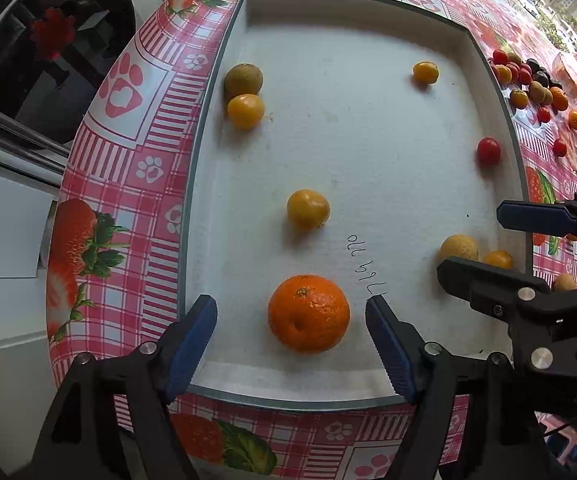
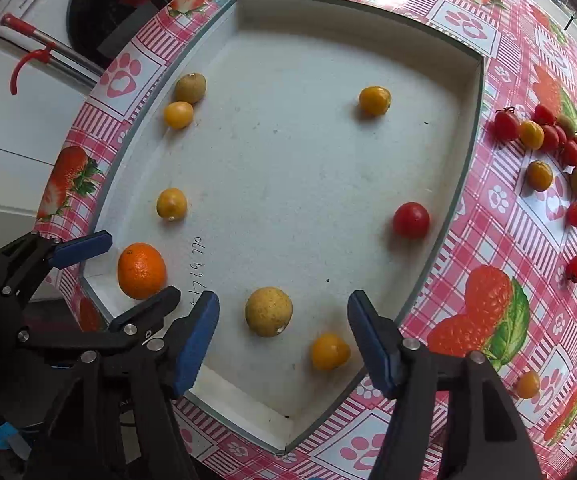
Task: Organize fruits
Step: 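Open the right gripper over the tray while the left releases the mandarin beside it, then grasp a yellow cherry tomato with the left gripper while the right grasps another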
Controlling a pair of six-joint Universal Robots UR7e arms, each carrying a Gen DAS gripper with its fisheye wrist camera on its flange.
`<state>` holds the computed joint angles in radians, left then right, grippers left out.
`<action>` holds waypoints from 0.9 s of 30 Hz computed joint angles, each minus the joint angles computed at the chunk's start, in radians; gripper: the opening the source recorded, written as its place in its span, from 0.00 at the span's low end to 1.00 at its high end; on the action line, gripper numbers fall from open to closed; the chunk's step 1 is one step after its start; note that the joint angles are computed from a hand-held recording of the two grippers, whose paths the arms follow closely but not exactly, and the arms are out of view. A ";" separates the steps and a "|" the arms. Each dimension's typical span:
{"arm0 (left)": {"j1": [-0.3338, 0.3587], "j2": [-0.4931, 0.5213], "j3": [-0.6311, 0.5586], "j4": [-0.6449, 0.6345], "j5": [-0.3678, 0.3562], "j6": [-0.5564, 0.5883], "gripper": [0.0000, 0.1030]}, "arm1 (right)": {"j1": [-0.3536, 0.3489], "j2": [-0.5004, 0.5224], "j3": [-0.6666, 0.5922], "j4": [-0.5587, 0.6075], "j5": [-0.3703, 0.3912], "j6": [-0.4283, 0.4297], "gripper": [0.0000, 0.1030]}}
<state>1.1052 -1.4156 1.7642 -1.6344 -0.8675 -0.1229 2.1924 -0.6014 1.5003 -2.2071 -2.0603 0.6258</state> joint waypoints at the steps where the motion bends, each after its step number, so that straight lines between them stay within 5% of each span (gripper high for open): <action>1: -0.003 0.000 -0.002 0.002 -0.001 0.004 0.76 | 0.003 -0.006 0.005 -0.014 -0.002 -0.007 0.81; 5: -0.015 0.006 -0.017 0.014 0.000 0.016 0.75 | 0.008 -0.033 0.033 -0.096 0.013 -0.015 0.89; 11: -0.064 0.012 -0.019 0.021 -0.011 0.001 0.76 | 0.028 -0.115 0.091 -0.079 -0.095 0.045 0.90; 19: -0.132 0.059 -0.022 -0.014 -0.055 0.039 0.76 | 0.007 -0.282 0.264 0.030 -0.178 0.315 0.90; 27: -0.182 0.082 0.004 -0.046 -0.105 0.088 0.76 | -0.027 -0.441 0.452 0.109 -0.149 0.551 0.90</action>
<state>0.9232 -1.3336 1.7680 -1.6800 -0.9723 -0.0344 2.1654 -1.0425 1.9525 -2.0985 -2.2089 1.1769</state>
